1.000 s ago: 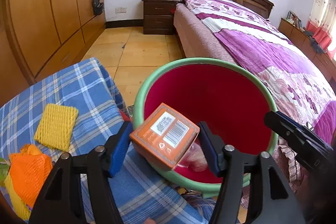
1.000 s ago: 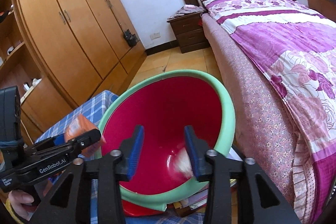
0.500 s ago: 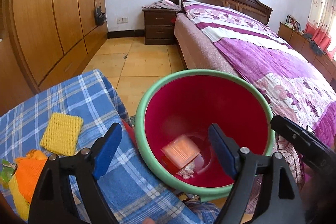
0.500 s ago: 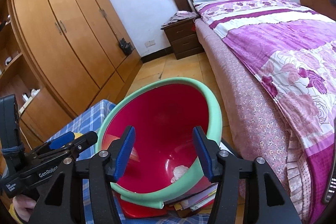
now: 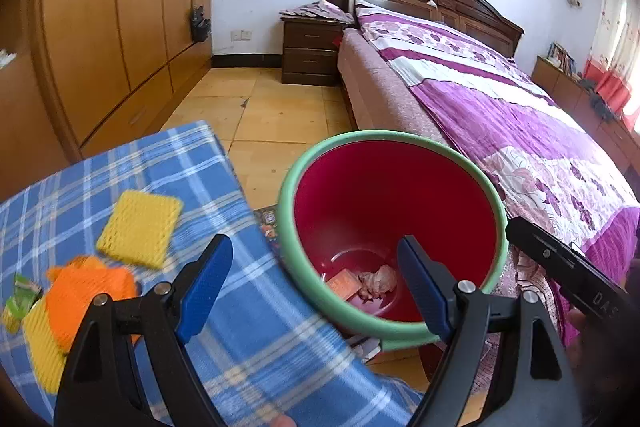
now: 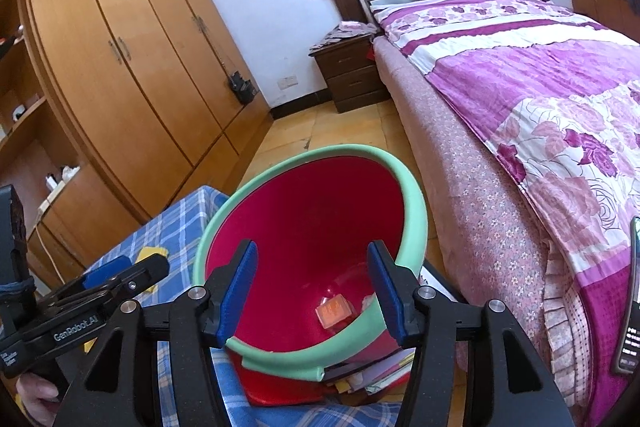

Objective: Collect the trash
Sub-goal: 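Withdraw both tools from the bucket back toward the table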

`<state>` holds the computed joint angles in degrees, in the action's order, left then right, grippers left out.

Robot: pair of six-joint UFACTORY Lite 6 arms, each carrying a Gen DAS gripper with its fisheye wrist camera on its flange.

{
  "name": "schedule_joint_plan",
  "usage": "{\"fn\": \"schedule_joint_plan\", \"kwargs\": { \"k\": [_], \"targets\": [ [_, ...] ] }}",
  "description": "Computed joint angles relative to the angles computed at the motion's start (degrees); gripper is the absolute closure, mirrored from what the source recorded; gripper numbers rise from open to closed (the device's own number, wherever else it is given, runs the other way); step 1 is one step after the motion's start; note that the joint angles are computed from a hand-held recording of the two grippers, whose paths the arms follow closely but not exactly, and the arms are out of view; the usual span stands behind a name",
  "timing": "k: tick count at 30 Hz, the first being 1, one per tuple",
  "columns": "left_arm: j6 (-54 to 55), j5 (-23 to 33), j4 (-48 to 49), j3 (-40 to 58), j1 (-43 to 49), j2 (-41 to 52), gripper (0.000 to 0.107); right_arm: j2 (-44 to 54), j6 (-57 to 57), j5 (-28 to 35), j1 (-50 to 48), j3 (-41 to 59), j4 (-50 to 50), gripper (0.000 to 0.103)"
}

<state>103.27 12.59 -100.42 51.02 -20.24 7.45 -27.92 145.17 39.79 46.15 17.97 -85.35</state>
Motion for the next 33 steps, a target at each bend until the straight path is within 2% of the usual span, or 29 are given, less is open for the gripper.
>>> {"fn": "schedule_joint_plan", "kwargs": {
  "k": [2,5,9,18,27,33],
  "targets": [
    [-2.94,0.47,3.23,-1.6,1.59,-1.9,0.023,0.35,-0.47,1.08,1.81,0.64,1.31,0.043],
    [-6.22,1.3,7.04,-3.97,4.68,-4.87,0.023,1.91,-0.13,2.51,4.19,1.93,2.54,0.031],
    [-10.81,3.48,12.63,-6.23,9.77,-7.99,0.023,4.99,0.94,4.45,7.82,4.29,3.92,0.03],
    [-11.1,8.95,18.16,-8.59,23.95,-12.15,0.023,12.87,2.82,5.31,13.11,10.51,4.06,0.03],
    [-7.17,13.29,19.55,-7.25,37.67,-9.71,0.023,22.91,3.21,2.79,14.29,18.55,3.41,0.03],
    [-3.23,15.65,19.63,-3.82,46.33,-4.59,0.023,29.64,0.54,1.09,14.57,25.24,4.36,0.03]
  ]
}}
